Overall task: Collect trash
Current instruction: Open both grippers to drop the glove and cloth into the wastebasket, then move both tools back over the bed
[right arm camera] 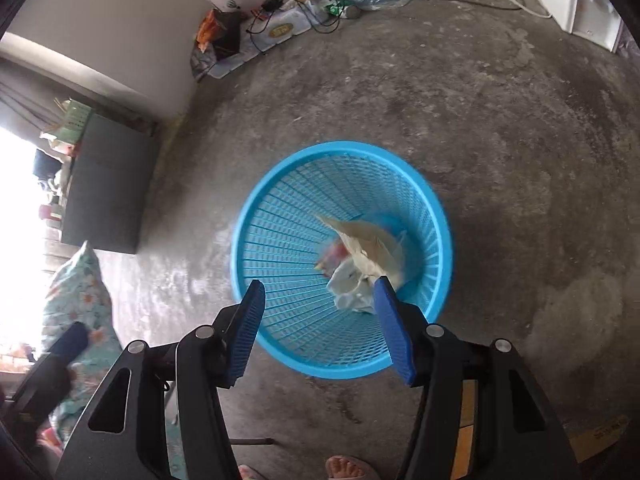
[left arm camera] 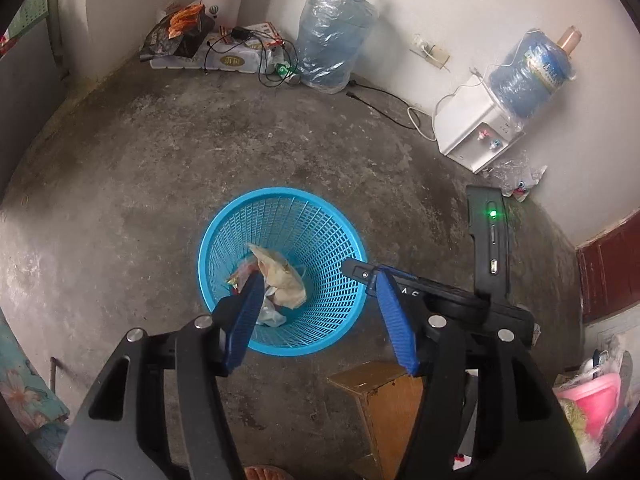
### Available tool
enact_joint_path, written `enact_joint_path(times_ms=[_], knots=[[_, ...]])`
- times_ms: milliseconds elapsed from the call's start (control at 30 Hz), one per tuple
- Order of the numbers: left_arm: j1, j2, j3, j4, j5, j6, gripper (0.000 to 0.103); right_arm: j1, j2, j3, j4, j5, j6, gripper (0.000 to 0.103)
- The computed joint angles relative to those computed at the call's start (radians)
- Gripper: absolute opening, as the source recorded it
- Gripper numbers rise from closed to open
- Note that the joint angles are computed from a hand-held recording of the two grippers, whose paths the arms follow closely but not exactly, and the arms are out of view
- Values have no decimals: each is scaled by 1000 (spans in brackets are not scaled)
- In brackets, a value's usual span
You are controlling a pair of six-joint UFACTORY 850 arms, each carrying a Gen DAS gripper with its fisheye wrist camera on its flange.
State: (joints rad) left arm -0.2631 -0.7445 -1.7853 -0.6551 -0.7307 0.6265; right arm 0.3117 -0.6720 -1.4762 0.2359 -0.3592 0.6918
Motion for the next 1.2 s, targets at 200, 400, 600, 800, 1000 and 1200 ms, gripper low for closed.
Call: enact_joint_path(times_ms=[200, 400, 600, 800, 1000, 1200], knots=[[17, 132, 97, -122, 27, 130, 64, 21, 106, 107, -245, 98, 234, 55], [70, 367, 303, -361, 47, 368, 69, 90, 240, 142, -702, 116, 569, 56], [169, 627, 500, -564, 7, 544, 79, 212, 355, 119, -1092, 51, 800, 71], [364, 838, 652, -631, -122, 591, 81, 349, 438, 91, -1271, 17, 879, 84], [658, 1008, 789, -673, -254, 674, 81, 448, 415, -38, -1142, 3, 660, 85], [993, 1110, 893, -717, -341, 812, 81, 530, 331, -227, -973, -2, 399, 85]])
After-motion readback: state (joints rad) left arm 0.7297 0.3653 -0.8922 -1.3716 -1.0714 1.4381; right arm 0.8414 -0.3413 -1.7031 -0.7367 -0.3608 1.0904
